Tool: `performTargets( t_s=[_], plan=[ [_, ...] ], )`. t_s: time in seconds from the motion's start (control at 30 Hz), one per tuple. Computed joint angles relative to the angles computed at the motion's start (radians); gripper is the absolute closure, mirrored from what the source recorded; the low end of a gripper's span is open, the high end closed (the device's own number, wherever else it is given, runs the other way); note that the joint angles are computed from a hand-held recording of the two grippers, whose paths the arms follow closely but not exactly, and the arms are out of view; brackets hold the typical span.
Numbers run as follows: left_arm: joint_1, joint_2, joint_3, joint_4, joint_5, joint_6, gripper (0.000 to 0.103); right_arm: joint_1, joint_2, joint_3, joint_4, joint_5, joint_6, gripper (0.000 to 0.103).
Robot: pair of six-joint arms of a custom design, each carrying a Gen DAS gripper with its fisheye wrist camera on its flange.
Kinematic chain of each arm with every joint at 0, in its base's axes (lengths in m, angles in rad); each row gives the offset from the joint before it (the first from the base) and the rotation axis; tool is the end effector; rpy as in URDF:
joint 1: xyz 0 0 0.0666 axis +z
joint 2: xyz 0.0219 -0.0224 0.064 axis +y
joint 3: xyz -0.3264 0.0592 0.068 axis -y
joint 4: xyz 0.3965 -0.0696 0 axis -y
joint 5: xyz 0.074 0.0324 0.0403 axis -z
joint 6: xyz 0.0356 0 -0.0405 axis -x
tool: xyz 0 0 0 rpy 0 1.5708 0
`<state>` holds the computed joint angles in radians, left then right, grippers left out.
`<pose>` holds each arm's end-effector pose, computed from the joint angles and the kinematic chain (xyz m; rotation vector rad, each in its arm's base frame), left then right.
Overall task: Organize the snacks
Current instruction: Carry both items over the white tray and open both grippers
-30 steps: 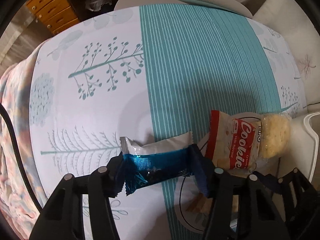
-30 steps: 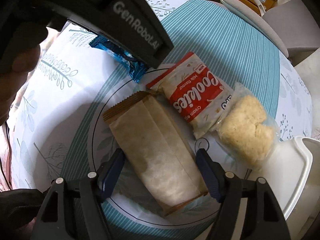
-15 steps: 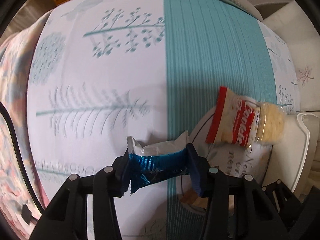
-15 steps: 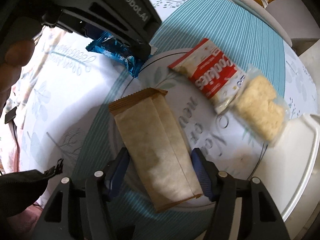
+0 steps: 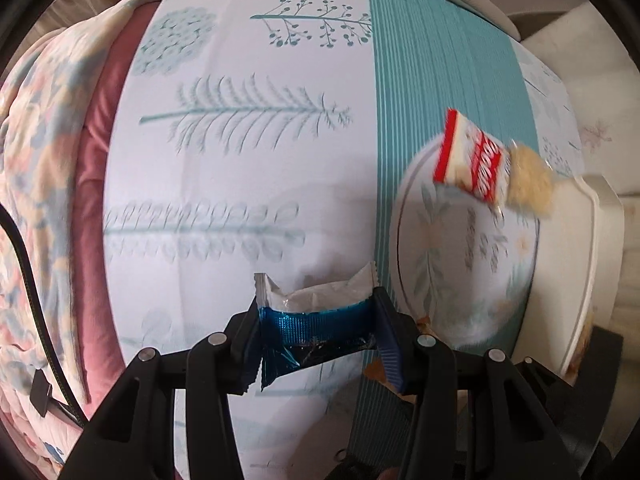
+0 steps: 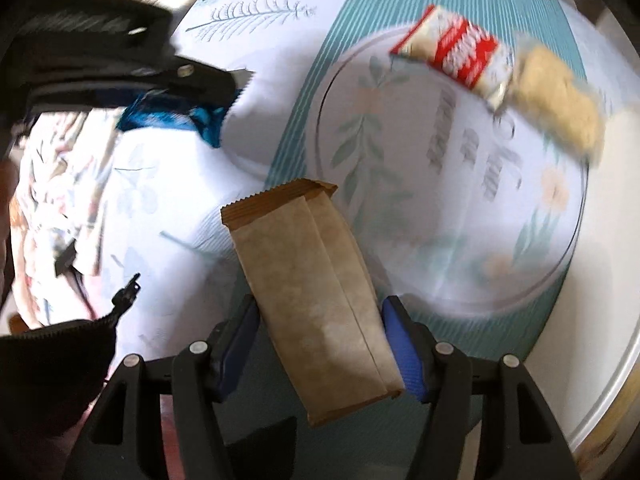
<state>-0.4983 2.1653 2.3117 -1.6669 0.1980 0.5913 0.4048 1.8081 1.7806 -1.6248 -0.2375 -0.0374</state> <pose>0.5750 -0.3213 0.3120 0.1349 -3.0643 0.3005 0.5043 0.2247 0.3127 0.5325 -2.9457 -0.3217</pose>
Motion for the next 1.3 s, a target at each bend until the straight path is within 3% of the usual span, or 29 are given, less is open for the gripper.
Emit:
performTargets(
  t_s=[0.27, 0.53, 0.7, 1.03, 1.3],
  plan=[
    [-0.021, -0.251, -0.289, 0.069, 0.01, -0.011, 0.055, 0.043, -0.132, -0.142, 0.027, -0.053, -0.186, 0.04],
    [-0.06, -0.405, -0.414, 0.1, -0.039, -0.074, 0.055, 0.062, -0.312, -0.267, 0.101, -0.031, -0.328, 0.04],
    [-0.102, -0.498, -0.491, 0.175, -0.046, -0.096, 0.055, 0.039, -0.396, -0.286, 0.11, 0.008, -0.359, 0.039],
    [-0.189, -0.625, -0.587, 0.331, -0.033, -0.06, 0.055, 0.025, -0.561, -0.365, 0.16, 0.09, -0.444, 0.041],
    [-0.254, -0.608, -0.526, 0.402, -0.083, -0.021, 0.055, -0.052, -0.667, -0.409, 0.184, 0.11, -0.382, 0.042]
  ],
)
